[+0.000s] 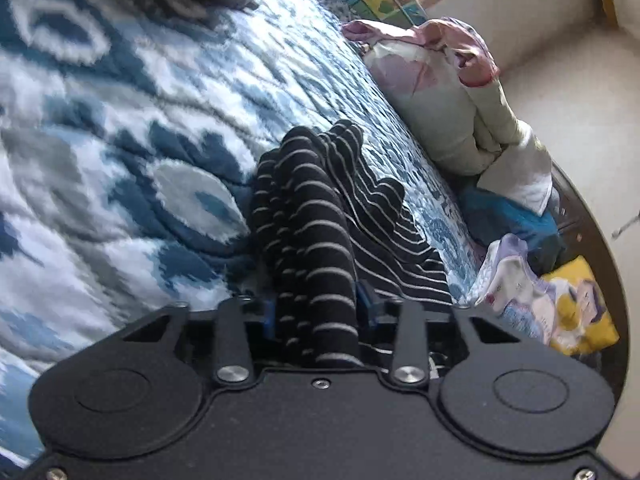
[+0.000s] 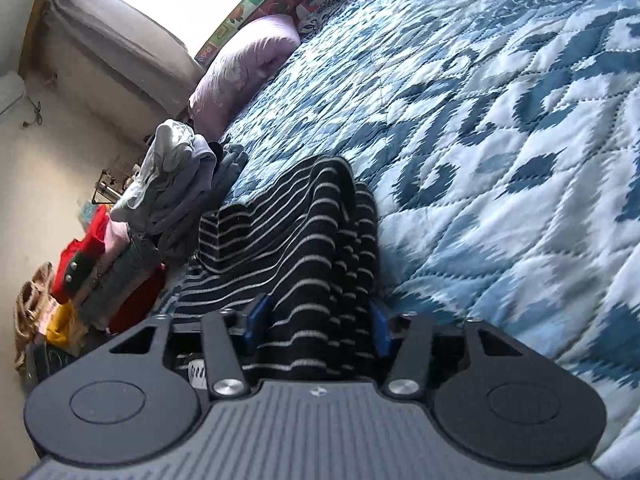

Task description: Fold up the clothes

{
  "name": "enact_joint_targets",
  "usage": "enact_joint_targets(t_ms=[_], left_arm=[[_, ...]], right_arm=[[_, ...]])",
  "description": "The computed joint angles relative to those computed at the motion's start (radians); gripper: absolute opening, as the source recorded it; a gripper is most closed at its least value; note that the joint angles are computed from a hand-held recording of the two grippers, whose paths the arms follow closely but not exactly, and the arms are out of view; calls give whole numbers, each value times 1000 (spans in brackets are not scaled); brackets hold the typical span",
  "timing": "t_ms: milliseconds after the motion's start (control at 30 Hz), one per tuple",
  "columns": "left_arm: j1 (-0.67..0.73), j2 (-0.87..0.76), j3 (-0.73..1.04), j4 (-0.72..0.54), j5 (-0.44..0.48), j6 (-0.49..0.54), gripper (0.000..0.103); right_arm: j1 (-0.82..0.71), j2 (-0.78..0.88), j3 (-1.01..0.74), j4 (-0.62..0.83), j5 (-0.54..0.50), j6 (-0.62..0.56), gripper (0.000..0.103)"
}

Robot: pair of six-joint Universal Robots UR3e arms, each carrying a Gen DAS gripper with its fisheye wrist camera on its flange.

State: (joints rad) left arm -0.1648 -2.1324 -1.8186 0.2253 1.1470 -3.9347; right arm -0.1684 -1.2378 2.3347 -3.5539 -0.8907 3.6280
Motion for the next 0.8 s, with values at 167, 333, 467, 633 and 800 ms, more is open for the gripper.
enact_joint_targets(t_ms=[167,333,467,633,800], left_arm=[[16,65,-58,33,-43,-41,26],[59,229,-173,63,-56,-81,26],[135,420,-328,99,-84,-93,26],[278,621,-478,65,-164,-65,26],[444,750,-558,-15,-284,-31,26]], right_arm=[[-8,22,16,-77,51,60,30],[22,-81,-41,33,88,52,29],[67,-116,-120,52,117,121,29],[186,-74,-299,99,95,154,29],[280,41,-496,191,75,177,29]])
